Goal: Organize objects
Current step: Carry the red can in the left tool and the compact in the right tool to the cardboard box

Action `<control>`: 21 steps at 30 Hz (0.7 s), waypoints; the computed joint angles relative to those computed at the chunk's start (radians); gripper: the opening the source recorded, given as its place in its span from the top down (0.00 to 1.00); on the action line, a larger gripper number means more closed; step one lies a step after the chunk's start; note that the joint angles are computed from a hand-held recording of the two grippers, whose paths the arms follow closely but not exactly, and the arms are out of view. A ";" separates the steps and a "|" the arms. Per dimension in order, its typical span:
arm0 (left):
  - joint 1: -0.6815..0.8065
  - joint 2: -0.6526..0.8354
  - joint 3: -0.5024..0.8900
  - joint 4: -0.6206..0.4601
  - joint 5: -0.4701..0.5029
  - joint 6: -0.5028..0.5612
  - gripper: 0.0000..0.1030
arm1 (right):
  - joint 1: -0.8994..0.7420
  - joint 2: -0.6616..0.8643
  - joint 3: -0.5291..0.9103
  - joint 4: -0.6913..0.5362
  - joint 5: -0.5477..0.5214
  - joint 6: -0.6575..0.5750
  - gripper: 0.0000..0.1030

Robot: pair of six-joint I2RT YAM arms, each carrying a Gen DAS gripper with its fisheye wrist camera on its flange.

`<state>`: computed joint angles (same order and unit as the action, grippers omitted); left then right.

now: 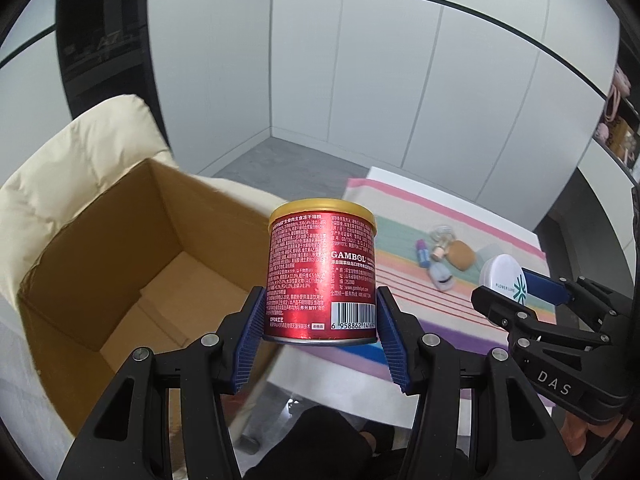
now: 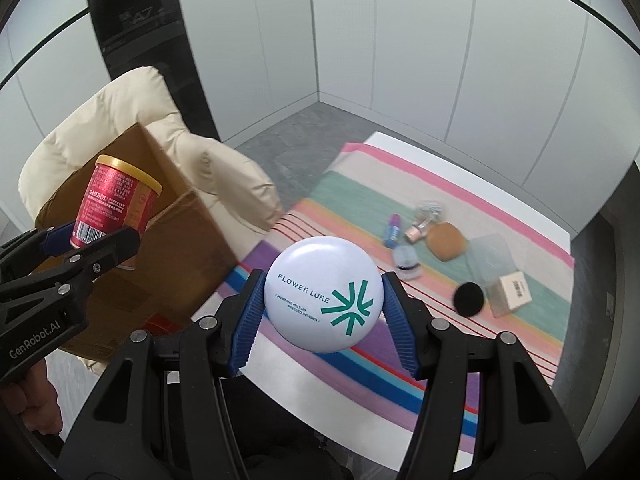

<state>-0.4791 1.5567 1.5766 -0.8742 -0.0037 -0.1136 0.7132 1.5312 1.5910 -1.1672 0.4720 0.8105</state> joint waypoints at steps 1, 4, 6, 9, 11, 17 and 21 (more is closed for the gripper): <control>0.012 -0.004 -0.003 -0.001 0.002 0.001 0.47 | 0.006 0.017 0.017 0.003 -0.002 -0.004 0.42; 0.051 -0.012 -0.009 0.002 0.007 0.014 0.47 | 0.025 0.063 0.068 0.007 -0.004 -0.016 0.42; 0.076 -0.019 -0.016 0.002 0.013 0.023 0.47 | 0.039 0.091 0.099 0.011 -0.001 -0.024 0.42; 0.113 -0.031 -0.032 0.002 0.019 0.033 0.47 | 0.051 0.129 0.139 0.026 -0.005 -0.030 0.42; 0.143 -0.042 -0.051 0.010 0.025 0.047 0.47 | 0.054 0.146 0.155 0.037 -0.019 -0.040 0.42; 0.216 -0.064 -0.100 0.020 0.037 0.073 0.47 | 0.073 0.241 0.261 0.051 -0.044 -0.068 0.42; 0.268 -0.079 -0.119 0.029 0.064 0.104 0.47 | 0.095 0.311 0.342 0.045 -0.049 -0.080 0.42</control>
